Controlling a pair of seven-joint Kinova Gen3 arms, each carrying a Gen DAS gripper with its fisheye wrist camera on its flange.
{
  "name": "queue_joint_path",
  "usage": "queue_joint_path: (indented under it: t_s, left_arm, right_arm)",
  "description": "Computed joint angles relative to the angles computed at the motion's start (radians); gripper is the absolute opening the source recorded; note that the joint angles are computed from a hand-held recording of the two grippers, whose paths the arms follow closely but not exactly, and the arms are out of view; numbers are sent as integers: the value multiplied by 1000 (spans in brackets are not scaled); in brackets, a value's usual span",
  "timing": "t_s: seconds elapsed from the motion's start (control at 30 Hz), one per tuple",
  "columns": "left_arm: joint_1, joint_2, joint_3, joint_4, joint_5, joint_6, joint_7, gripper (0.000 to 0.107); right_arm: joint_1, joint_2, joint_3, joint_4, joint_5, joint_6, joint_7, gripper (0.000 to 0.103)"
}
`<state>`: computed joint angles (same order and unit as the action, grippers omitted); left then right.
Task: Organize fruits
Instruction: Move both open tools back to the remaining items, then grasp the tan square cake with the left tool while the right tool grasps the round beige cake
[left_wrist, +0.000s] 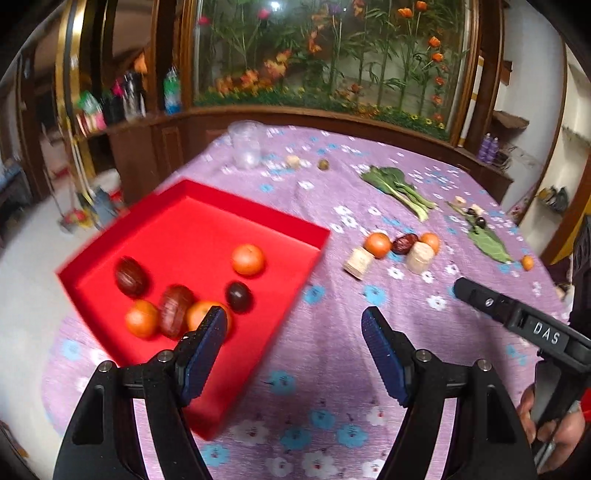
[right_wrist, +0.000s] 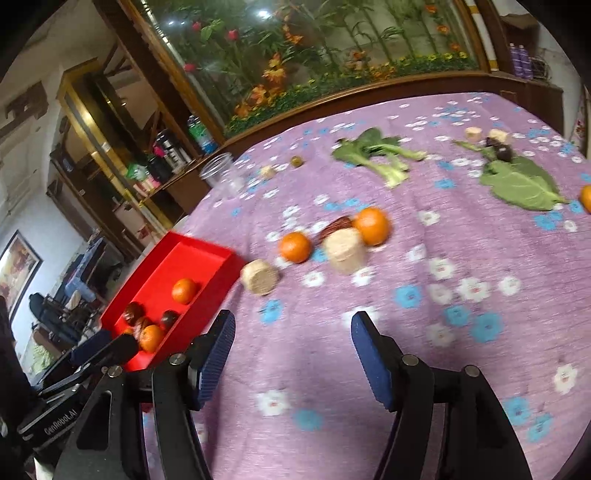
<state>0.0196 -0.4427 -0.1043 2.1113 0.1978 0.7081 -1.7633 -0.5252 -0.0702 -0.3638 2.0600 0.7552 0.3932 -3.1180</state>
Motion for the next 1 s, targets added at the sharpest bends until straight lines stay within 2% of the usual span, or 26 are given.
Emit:
queue_joint_path:
  t_s: [0.1, 0.33, 0.47, 0.6, 0.67, 0.77, 0.87, 1.0]
  left_arm:
    - [25, 27, -30, -1, 32, 6, -27, 75]
    - [47, 44, -40, -4, 84, 15, -82, 75]
    - [65, 53, -76, -4, 140, 30, -134, 75]
    - [103, 75, -131, -8, 237, 62, -247, 75]
    - [90, 82, -110, -12, 254, 62, -270, 75]
    - [55, 96, -27, -27, 216, 24, -243, 75]
    - [57, 125, 20, -46, 183, -27, -234, 74]
    - [84, 202, 33, -89, 179, -65, -274, 60]
  right_arm:
    - [16, -30, 15, 19, -40, 23, 32, 70]
    - [89, -58, 46, 62, -217, 4, 168, 70]
    - [99, -35, 53, 26, -287, 16, 293, 70]
    - [85, 3, 65, -30, -322, 45, 404, 70]
    - [70, 35, 71, -71, -317, 74, 449, 70]
    - [29, 101, 89, -141, -268, 127, 497, 69]
    - [-21, 180, 121, -220, -223, 203, 517, 59]
    - [-52, 222, 176, -256, -244, 195, 551, 59]
